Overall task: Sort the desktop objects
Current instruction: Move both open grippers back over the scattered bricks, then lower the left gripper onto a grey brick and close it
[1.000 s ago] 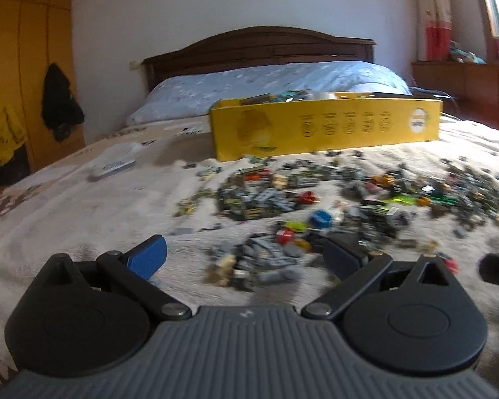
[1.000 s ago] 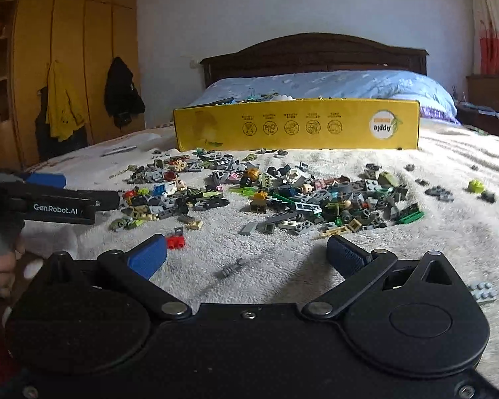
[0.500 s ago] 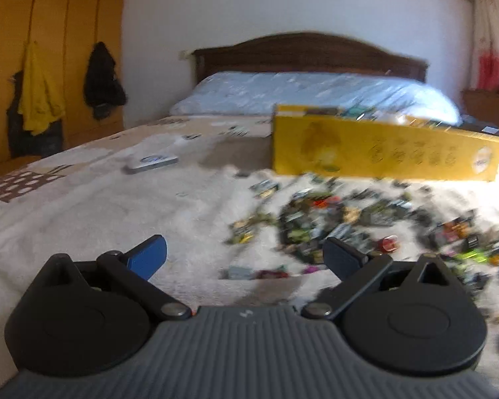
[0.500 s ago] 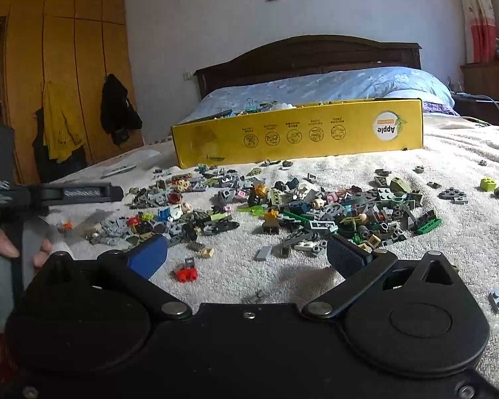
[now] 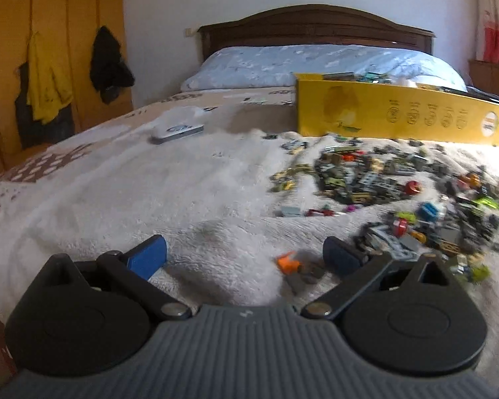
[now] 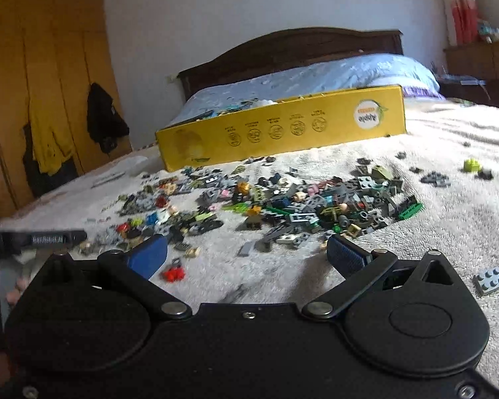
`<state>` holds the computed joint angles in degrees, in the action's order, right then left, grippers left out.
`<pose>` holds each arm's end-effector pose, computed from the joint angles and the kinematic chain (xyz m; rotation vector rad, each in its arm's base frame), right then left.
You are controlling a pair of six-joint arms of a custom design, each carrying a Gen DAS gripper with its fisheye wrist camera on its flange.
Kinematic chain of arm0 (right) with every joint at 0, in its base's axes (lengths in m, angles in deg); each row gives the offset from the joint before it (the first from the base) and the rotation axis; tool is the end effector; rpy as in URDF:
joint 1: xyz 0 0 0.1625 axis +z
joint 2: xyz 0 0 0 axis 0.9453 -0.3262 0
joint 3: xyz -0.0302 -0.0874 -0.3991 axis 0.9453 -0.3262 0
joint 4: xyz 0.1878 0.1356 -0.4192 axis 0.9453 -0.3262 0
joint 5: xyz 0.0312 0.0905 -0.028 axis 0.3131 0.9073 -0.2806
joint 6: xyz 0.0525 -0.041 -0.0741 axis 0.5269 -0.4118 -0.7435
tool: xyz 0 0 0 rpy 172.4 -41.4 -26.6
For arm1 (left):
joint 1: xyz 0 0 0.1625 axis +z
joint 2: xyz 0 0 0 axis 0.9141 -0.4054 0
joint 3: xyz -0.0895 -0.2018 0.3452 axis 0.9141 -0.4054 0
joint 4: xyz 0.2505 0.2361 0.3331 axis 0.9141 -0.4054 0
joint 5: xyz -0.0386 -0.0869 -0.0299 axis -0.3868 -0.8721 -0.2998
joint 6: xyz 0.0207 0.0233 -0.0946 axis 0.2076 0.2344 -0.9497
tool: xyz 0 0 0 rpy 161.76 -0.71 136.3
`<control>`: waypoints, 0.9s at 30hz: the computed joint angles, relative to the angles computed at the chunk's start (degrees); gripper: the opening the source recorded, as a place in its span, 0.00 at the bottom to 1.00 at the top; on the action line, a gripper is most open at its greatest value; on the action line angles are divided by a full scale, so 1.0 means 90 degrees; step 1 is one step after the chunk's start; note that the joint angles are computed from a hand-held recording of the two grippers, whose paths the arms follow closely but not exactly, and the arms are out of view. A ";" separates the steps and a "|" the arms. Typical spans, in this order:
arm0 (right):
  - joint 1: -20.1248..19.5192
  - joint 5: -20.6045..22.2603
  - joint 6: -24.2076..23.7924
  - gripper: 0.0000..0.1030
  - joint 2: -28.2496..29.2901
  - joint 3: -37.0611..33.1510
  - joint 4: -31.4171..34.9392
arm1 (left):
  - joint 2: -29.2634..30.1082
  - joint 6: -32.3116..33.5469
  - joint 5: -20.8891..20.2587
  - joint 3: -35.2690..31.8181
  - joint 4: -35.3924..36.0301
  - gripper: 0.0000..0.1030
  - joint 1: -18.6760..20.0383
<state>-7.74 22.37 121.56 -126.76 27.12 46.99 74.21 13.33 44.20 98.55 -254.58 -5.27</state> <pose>-0.1988 -0.7538 0.2315 0.5301 -2.2076 1.4680 -0.2321 -0.8444 -0.1844 0.5162 1.9880 -1.2152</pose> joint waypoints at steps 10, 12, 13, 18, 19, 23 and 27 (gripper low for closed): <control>0.0063 -0.0377 -0.1193 0.94 -0.0258 0.0691 -0.0340 | -0.0389 0.0788 -0.0889 0.1039 -0.0872 0.84 -0.0167; 0.0058 -0.0509 -0.1173 0.86 -0.0234 0.0630 -0.0061 | -0.0548 0.0446 -0.1017 0.1273 -0.0578 0.69 -0.0155; 0.0058 -0.0544 -0.1140 0.78 -0.0213 0.0584 0.0096 | -0.0616 0.0255 -0.1064 0.1379 -0.0469 0.60 -0.0150; 0.0063 -0.0618 -0.1178 0.59 -0.0105 0.0435 0.0584 | -0.0864 -0.0293 -0.1356 0.1824 -0.0194 0.49 -0.0104; 0.0065 -0.0629 -0.1214 0.54 -0.0100 0.0439 0.0617 | -0.0868 -0.0256 -0.1405 0.1849 -0.0176 0.49 -0.0102; 0.0071 -0.0697 -0.1342 0.47 -0.0018 0.0349 0.0890 | -0.0837 -0.0336 -0.1428 0.1827 -0.0027 0.49 -0.0085; 0.0079 -0.0618 -0.1437 0.47 0.0074 0.0264 0.1122 | -0.0929 -0.0587 -0.1643 0.1984 0.0072 0.47 -0.0063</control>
